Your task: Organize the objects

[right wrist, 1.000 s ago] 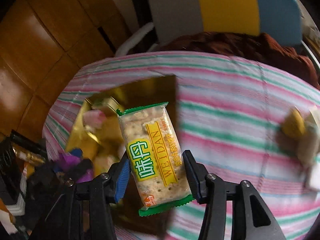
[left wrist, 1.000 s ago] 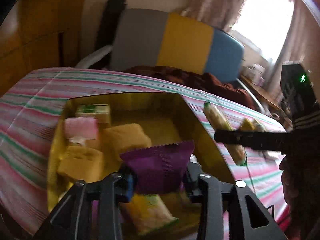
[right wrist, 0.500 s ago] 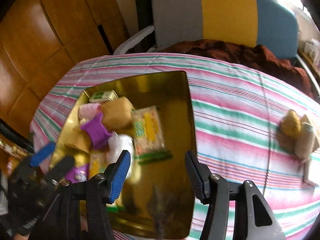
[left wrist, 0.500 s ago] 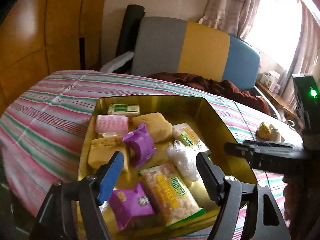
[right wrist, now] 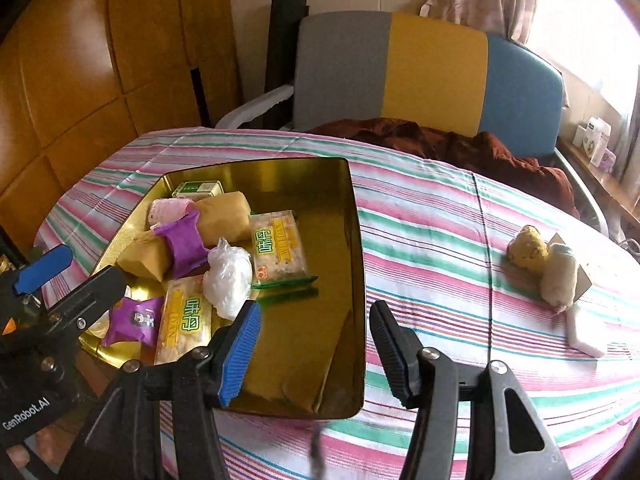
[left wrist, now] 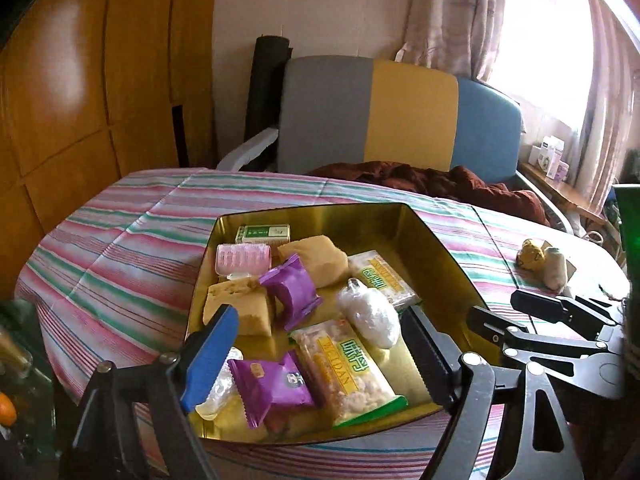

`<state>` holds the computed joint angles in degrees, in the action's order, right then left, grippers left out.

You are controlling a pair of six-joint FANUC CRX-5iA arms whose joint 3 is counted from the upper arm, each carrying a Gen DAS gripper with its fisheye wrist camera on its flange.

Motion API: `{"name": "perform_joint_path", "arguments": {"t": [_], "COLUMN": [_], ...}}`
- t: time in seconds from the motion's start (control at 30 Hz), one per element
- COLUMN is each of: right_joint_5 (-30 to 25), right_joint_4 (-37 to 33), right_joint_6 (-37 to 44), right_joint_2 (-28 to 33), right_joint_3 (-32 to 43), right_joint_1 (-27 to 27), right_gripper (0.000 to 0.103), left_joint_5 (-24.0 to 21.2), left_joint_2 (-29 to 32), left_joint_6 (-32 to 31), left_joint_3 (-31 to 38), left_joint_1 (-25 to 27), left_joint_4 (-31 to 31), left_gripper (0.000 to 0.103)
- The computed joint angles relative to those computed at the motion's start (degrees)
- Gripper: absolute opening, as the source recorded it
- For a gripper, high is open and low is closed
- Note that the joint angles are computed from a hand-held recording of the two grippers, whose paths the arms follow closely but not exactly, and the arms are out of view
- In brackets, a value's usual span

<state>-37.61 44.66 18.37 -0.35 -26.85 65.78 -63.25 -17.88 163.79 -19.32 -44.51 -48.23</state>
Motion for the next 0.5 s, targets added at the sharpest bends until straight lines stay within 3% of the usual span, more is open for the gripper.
{"name": "perform_joint_path", "arguments": {"t": [0.5], "right_joint_5": [-1.59], "right_joint_4": [3.8], "right_joint_6": [-4.81], "right_joint_2": [-1.54], "right_joint_3": [-2.32], "right_joint_1": [0.0], "right_gripper": [0.057], "left_joint_5": [-0.94], "left_joint_2": [2.17], "left_joint_6": [-1.24], "left_joint_3": [1.51], "left_joint_1": [-2.94], "left_joint_4": [0.34], "left_gripper": [0.084]}}
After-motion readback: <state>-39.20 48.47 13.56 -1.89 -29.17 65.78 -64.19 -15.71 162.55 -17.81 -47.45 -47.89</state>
